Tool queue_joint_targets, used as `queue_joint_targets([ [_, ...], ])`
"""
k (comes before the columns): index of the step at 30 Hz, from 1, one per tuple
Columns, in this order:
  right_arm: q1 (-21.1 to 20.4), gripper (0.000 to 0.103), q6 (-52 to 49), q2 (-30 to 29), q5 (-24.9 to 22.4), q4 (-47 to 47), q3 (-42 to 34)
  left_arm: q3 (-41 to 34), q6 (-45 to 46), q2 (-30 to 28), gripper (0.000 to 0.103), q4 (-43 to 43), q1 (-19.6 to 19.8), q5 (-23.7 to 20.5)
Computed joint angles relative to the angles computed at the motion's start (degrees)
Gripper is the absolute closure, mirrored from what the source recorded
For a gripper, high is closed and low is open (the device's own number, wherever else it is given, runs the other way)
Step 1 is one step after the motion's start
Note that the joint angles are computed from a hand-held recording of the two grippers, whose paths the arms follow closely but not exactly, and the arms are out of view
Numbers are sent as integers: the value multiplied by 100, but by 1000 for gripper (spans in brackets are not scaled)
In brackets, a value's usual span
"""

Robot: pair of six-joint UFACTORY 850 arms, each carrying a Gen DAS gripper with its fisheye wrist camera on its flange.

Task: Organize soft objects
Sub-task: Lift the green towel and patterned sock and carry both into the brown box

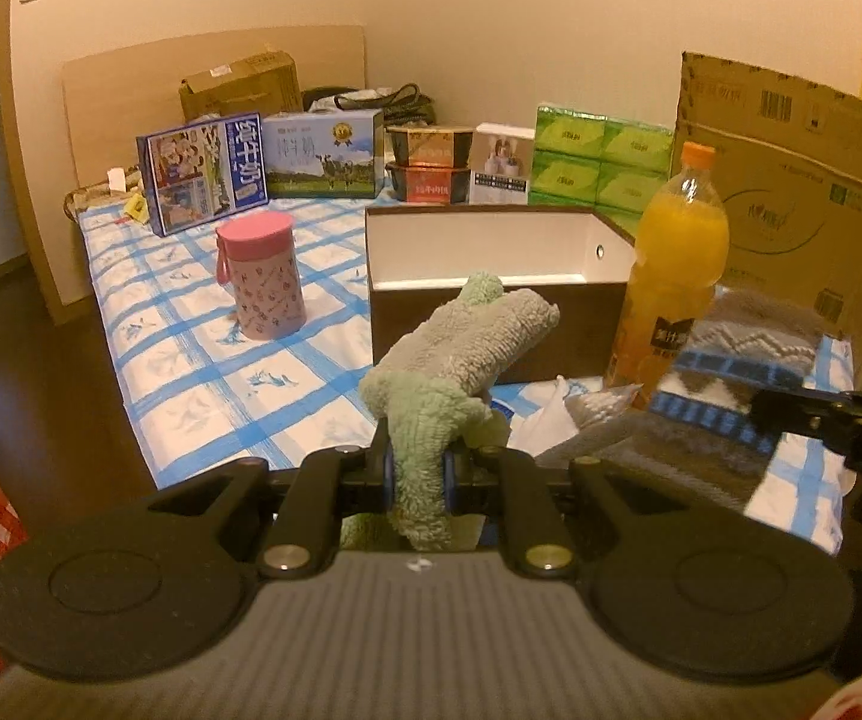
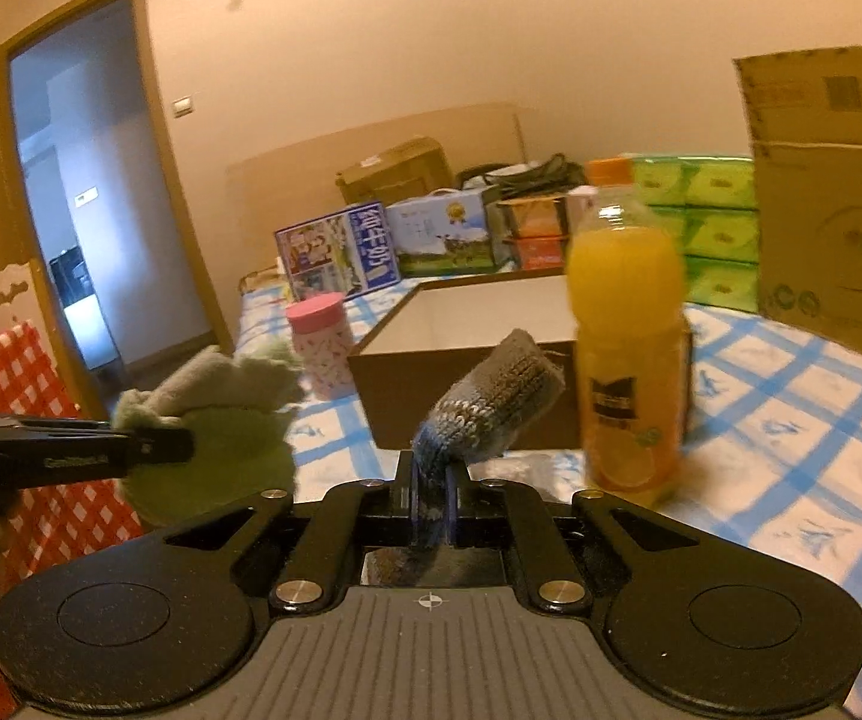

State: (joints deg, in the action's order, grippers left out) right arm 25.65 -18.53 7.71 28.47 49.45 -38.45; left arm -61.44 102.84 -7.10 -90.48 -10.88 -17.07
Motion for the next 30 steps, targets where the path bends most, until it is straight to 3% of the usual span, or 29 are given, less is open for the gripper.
queue_joint_targets([
  [6,81,95,-738,458,70,631,137,18,-331,232,89,244,-23,-16],
  [13,55,95,-1250,150,5,705,-357,-484,-980,-23,89,633,-64,-266],
  [22,-342,95,-1890,-1111,173,900,-1799,-2310,-2439,-1376,89,1846,-211,-520],
  [30,-737,95,-2944,-2521,242,1871,-3456,-4685,-4179,-3081,89,3353,-357,-841],
])
